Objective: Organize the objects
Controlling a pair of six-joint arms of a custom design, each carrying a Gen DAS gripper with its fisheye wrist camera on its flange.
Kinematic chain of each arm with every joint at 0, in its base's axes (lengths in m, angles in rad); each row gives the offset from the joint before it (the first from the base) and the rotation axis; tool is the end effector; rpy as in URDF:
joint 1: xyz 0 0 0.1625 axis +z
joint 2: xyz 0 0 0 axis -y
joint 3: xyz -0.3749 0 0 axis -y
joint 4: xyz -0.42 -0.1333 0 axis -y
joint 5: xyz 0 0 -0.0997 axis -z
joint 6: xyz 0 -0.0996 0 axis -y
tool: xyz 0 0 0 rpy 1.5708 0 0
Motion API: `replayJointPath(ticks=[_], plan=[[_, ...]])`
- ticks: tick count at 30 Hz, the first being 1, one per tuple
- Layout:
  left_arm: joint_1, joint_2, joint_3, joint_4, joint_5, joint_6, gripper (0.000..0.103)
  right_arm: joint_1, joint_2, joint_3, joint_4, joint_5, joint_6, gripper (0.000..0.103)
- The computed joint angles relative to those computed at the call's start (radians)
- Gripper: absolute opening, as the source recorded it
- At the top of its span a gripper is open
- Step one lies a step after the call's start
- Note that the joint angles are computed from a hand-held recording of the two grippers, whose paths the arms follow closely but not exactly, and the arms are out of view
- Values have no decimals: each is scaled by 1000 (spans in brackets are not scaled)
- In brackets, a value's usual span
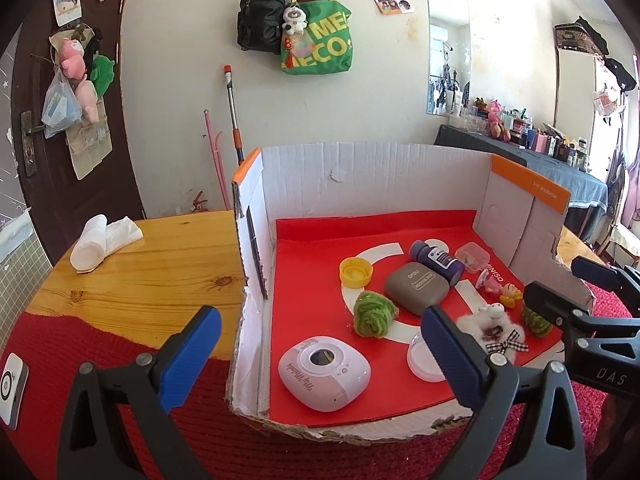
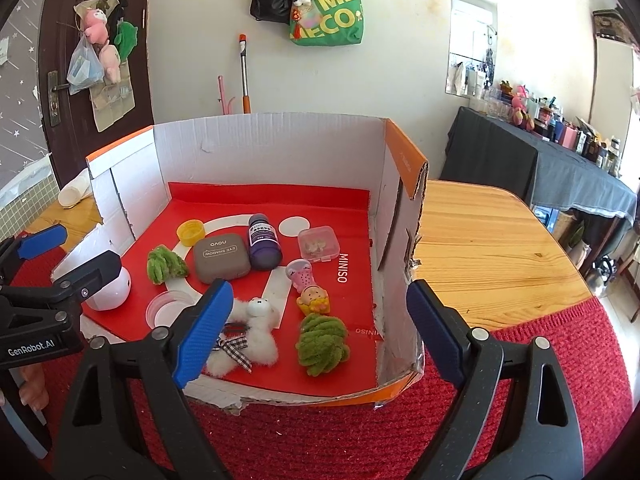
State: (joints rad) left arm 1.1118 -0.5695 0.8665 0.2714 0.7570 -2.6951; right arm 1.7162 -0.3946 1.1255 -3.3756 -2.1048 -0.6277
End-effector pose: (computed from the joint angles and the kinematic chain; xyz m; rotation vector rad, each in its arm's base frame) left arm -0.1352 -0.7378 0.1209 0.4709 2.0972 -1.1517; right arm 0.1950 -0.7615 0.0730 0.4884 -2.1326 1.1072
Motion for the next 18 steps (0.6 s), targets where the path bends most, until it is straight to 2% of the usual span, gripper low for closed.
replayJointPath(ticks=[4,18], plan=[[0,-3,6,-3,0,-1,103,-1,-2,2,-4,0,6,93],[-1,-8,14,-14,1,2,103,-3,-6,4,-4,1,4,93]])
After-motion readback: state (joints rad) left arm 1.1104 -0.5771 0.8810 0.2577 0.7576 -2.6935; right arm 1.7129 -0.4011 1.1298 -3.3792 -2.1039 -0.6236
